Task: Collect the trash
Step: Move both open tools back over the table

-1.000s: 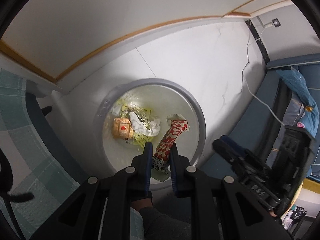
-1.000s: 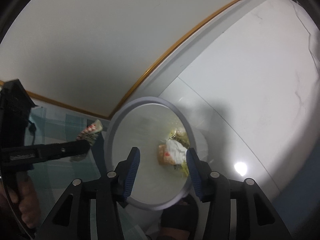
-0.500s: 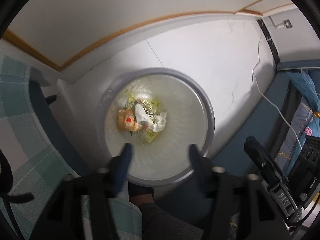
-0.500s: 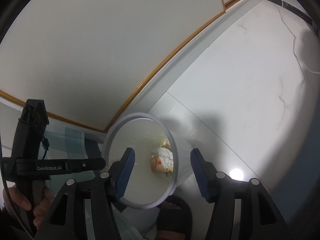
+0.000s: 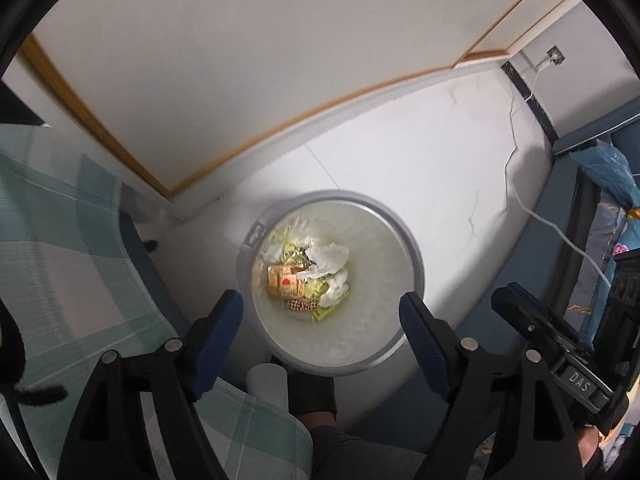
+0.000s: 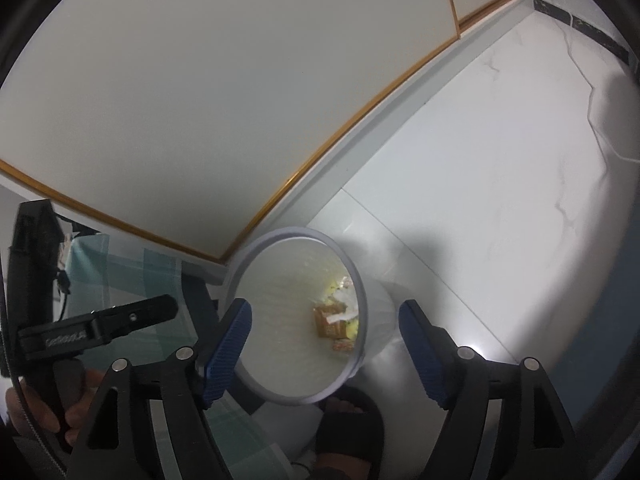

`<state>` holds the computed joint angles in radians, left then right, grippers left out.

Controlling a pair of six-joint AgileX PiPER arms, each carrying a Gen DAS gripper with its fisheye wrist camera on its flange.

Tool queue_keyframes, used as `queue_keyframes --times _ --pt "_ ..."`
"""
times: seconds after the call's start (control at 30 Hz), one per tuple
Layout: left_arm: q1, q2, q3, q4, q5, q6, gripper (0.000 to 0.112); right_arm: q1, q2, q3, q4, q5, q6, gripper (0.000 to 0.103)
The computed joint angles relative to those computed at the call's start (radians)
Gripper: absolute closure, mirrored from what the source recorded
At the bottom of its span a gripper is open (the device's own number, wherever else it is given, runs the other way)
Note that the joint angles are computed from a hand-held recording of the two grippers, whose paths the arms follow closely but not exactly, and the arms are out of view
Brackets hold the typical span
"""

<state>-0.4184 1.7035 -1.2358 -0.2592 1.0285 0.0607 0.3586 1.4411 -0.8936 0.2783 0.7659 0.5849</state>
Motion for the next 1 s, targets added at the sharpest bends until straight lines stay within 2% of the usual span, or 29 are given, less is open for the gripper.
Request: queue_keyframes --times 0.17,0.43,0.67,0.9,1.0 --pt "0.017 -0.07 0.001 0.029 -0.016 -0.014 0.034 0.02 -0.021 -0.052 -0.044 0.049 0.051 0.02" --pt "0.079 -0.187 0.032 0.014 -0.028 0.009 0.034 0.076 -0.066 -0.146 -0.141 0.141 0.174 0.019" --pt "0.121 -0.296 0.04 -0.02 -0.005 0.045 0.034 0.143 -0.093 -0.281 -0.243 0.237 0.279 0.018" --pt "0.24 -0.421 0.044 -0.07 0.026 0.122 0.034 0.268 -0.045 -0.529 -0.383 0.367 0.36 0.018" --pt "0.331 -0.474 0.041 -0.107 0.05 0.187 0.034 0.338 0.021 -0.707 -0.459 0.446 0.343 0.018"
